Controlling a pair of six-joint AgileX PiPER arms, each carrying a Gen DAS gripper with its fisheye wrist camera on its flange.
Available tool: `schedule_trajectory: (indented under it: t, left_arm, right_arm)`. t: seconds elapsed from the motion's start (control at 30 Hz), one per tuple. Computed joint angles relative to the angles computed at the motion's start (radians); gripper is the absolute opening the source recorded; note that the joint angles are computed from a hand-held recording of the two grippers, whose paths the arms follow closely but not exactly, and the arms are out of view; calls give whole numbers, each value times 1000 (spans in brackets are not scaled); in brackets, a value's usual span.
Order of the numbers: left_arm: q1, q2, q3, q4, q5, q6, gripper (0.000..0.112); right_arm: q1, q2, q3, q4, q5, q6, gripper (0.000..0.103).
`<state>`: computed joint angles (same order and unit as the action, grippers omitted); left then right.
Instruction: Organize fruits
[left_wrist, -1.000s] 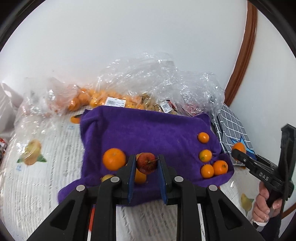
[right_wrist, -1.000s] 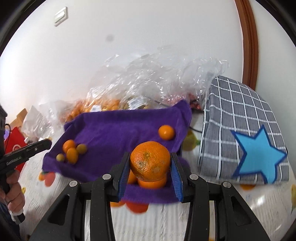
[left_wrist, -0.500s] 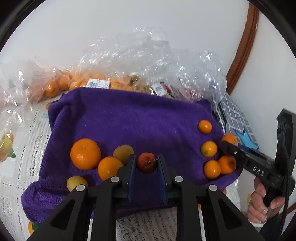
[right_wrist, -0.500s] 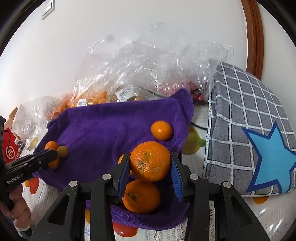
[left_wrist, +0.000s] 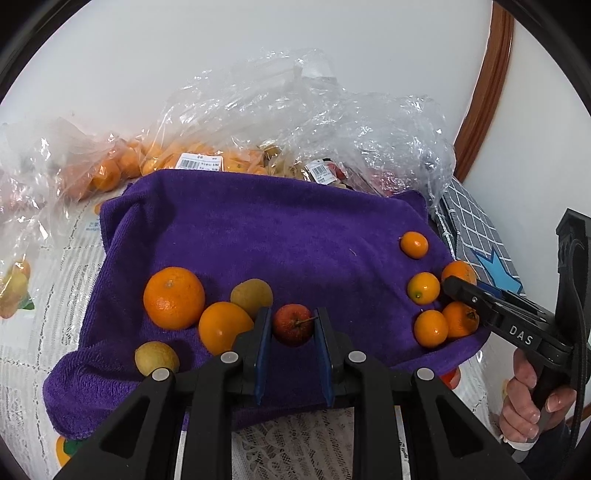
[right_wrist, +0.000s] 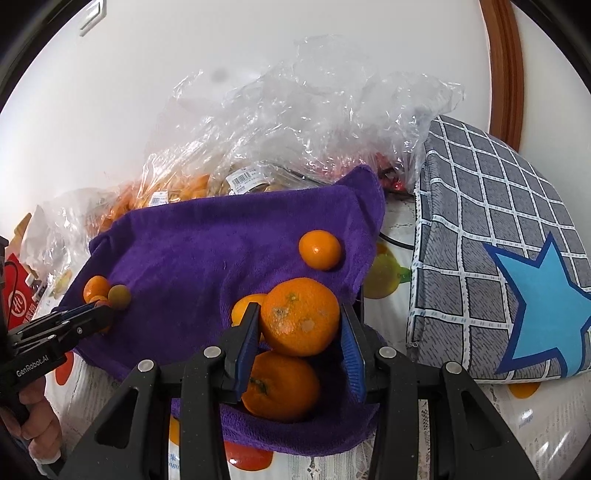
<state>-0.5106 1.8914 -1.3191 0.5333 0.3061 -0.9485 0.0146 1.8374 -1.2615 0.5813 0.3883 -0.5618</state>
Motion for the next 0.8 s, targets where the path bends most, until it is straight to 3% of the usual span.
schedule_trajectory:
  t: [0.17, 0.27, 0.47, 0.53, 0.67, 0.73, 0.8]
  left_arm:
    - [-3, 1, 6, 32, -6, -38, 22]
    - [3, -10, 31, 56, -53, -61, 22]
    - [-9, -31, 62, 236, -54, -250, 30]
    - [-12, -51, 85, 306, -57, -337, 31]
    - [-29, -115, 139, 343, -44, -412, 39]
    - [-57, -170, 175, 363, -26, -408, 41]
    - [-108, -223, 203, 479, 43, -491, 49]
  right_arm:
    - [0, -13, 23, 4, -15, -3, 42]
    - [1, -15, 24, 3, -18, -4, 42]
    - [-5, -33, 45, 47, -31, -47, 44]
    - [1, -64, 74, 50, -60, -43, 56]
    - [29, -164, 140, -122, -115, 157, 62]
    - [37, -229, 167, -229, -99, 290, 65]
    - [45, -307, 190, -304, -55, 376, 65]
